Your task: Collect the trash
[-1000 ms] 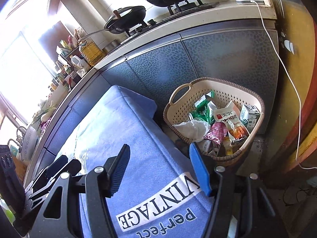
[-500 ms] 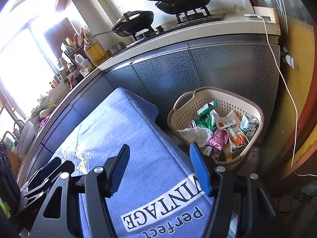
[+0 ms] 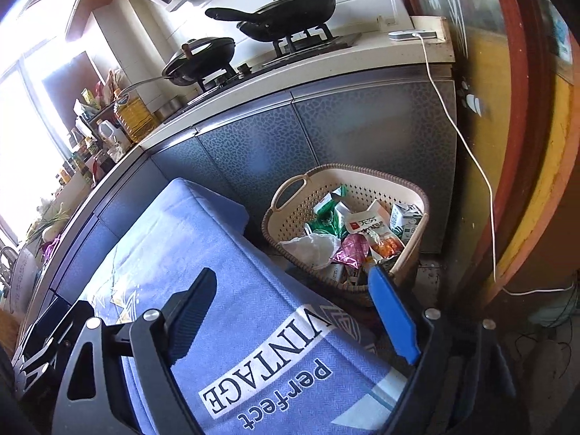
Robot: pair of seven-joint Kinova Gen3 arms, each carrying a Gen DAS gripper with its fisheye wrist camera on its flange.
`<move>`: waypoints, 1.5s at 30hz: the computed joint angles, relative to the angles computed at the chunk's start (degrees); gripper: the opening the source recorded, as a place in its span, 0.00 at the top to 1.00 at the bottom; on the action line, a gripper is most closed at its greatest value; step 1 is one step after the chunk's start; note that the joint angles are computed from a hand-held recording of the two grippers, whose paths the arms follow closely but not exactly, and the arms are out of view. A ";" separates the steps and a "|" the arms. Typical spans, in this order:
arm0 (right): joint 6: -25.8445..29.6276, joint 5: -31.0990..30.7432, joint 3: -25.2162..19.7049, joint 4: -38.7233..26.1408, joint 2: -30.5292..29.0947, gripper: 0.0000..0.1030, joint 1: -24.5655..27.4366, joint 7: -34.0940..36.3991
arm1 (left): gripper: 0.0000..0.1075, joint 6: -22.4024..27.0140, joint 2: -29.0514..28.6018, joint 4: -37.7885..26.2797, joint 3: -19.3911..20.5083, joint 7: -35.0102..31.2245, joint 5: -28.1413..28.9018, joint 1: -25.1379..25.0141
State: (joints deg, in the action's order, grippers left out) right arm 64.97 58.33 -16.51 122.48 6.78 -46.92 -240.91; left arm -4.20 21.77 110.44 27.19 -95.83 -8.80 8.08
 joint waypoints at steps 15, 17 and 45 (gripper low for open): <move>0.47 -0.18 -0.58 -0.97 -0.27 0.16 -0.70 1.17 | 0.10 0.68 -2.03 0.08 -8.65 -1.75 2.14 8.62; 0.12 0.06 -0.52 -0.96 -0.23 0.16 -0.66 1.36 | 0.10 0.55 -2.24 0.20 -9.76 -2.12 2.60 9.60; 0.77 1.45 -0.54 -1.38 0.20 0.16 -1.43 0.89 | 0.10 1.76 -3.30 -0.57 -30.99 -5.78 10.60 29.01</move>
